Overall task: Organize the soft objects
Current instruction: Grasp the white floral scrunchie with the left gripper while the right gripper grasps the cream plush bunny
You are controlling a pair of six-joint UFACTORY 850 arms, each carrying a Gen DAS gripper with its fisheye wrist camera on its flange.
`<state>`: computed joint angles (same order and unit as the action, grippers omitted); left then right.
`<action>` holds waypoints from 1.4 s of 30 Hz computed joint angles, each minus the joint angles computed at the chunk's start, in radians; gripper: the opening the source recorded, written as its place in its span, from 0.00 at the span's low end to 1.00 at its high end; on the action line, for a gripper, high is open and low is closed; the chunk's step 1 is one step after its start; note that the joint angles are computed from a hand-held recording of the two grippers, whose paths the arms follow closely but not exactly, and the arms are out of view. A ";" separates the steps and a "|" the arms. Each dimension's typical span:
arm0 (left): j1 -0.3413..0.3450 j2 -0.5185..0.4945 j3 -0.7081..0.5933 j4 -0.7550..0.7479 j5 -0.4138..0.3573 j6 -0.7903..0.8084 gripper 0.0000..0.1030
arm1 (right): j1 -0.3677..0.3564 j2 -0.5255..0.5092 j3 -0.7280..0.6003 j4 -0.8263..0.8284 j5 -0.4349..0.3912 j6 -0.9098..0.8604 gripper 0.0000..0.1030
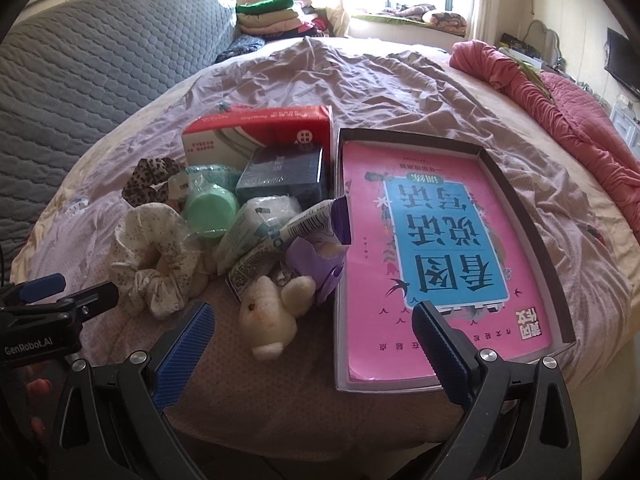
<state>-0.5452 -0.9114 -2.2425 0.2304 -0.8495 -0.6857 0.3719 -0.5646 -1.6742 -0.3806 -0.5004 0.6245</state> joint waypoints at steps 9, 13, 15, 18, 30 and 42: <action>0.028 -0.052 -0.059 -0.099 0.001 0.062 0.98 | 0.007 -0.043 -0.043 0.083 -0.009 -0.101 0.96; 0.024 -0.089 -0.115 -0.073 -0.013 0.065 0.98 | 0.012 -0.068 -0.072 0.117 -0.021 -0.138 0.96; 0.024 -0.104 -0.139 -0.074 -0.018 0.074 0.97 | 0.016 -0.081 -0.086 0.132 -0.030 -0.155 0.95; 0.024 -0.114 -0.155 -0.078 -0.015 0.085 0.96 | 0.023 -0.100 -0.108 0.123 -0.045 -0.144 0.89; 0.029 -0.140 -0.191 -0.118 -0.012 0.131 0.82 | 0.061 -0.203 -0.212 -0.118 -0.139 -0.082 0.63; 0.052 -0.104 -0.112 -0.310 0.082 0.274 0.26 | -0.021 -0.153 -0.157 0.333 -0.020 -0.402 0.48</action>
